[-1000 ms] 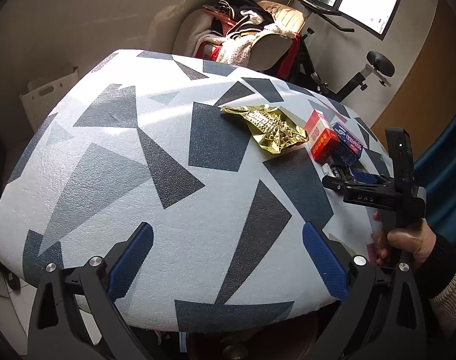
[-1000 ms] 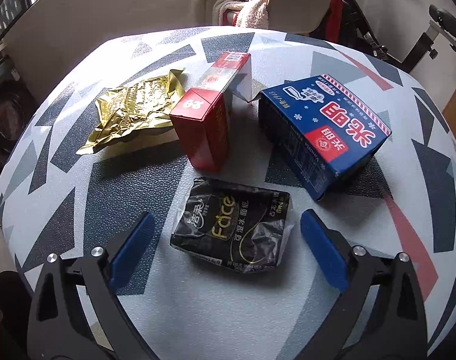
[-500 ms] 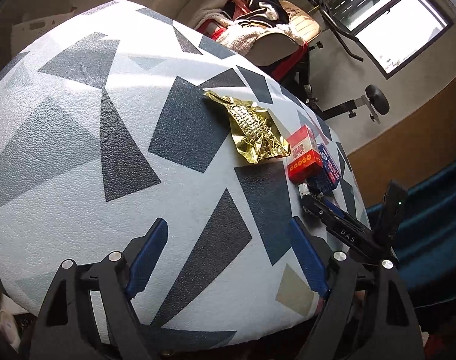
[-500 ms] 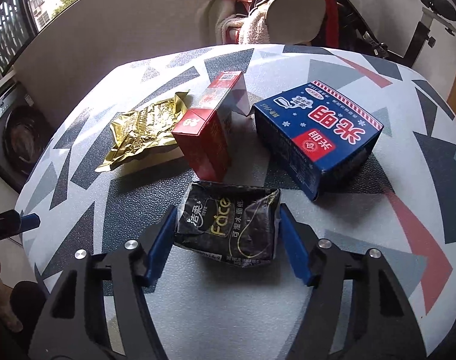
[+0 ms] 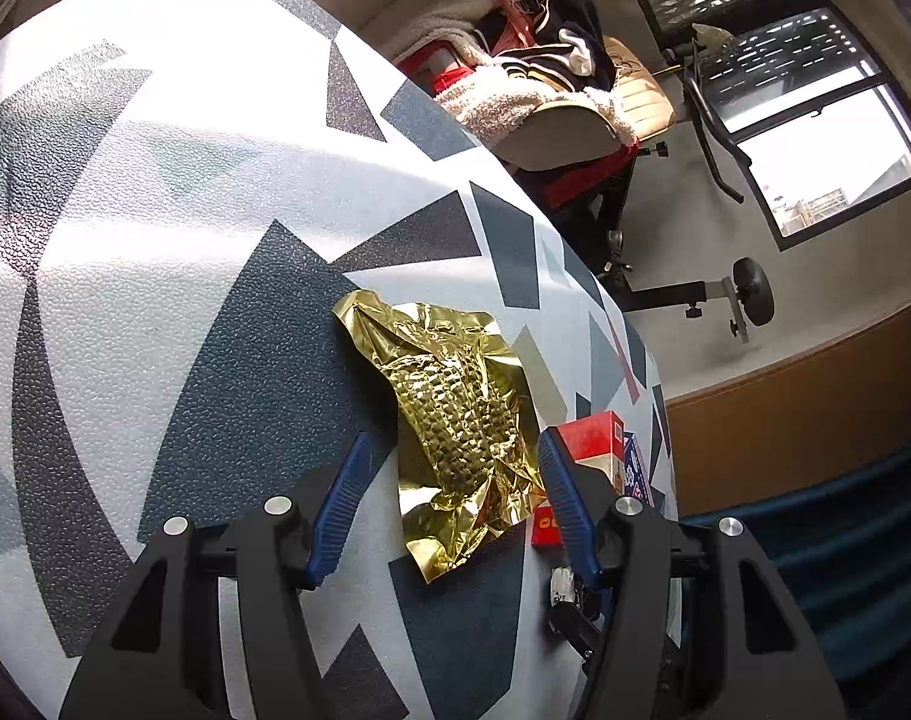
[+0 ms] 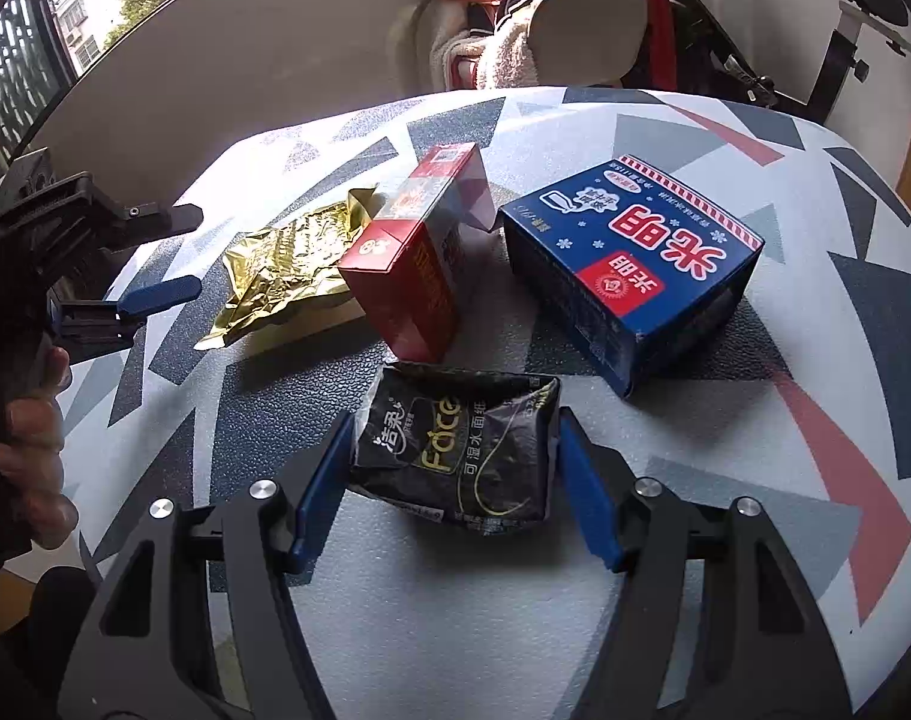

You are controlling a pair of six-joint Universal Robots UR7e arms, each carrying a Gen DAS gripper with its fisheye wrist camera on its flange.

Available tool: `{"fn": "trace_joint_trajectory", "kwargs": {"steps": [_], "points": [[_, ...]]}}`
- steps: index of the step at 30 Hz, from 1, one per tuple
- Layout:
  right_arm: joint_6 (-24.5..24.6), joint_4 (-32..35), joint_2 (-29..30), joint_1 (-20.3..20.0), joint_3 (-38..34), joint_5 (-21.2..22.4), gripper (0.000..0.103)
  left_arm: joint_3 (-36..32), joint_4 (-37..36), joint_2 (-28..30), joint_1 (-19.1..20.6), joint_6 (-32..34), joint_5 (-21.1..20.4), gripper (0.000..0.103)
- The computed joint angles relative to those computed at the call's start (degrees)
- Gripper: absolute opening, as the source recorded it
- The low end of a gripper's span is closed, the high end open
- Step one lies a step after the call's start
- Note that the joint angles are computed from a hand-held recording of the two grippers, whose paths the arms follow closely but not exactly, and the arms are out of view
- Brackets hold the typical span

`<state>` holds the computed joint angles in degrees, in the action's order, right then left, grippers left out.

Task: Collect trash
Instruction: 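Grasp the black packet with the right tool while the left tool grasps the gold foil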

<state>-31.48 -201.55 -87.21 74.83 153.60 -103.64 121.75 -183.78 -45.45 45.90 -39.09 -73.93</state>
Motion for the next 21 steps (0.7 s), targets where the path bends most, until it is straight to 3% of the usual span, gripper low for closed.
{"fn": "trace_joint_trajectory", "kwargs": {"steps": [7, 15, 20, 21], "points": [[-0.4, 1.4, -0.8, -0.6, 0.0, 1.2, 0.066, -3.3, 1.9, 3.3, 0.7, -0.1, 2.9, 0.056], [-0.6, 1.7, -0.7, -0.5, -0.2, 1.1, 0.067, -7.4, 8.2, 6.6, -3.0, 2.4, 11.4, 0.064], [-0.6, 1.2, -0.4, -0.3, -0.1, 0.8, 0.067, -8.4, 11.4, 8.1, -5.2, 5.0, 16.9, 0.063], [-0.6, 1.2, -0.4, -0.3, -0.1, 0.9, 0.067, -8.4, 12.1, 8.0, -5.5, 5.3, 17.7, 0.057]]}}
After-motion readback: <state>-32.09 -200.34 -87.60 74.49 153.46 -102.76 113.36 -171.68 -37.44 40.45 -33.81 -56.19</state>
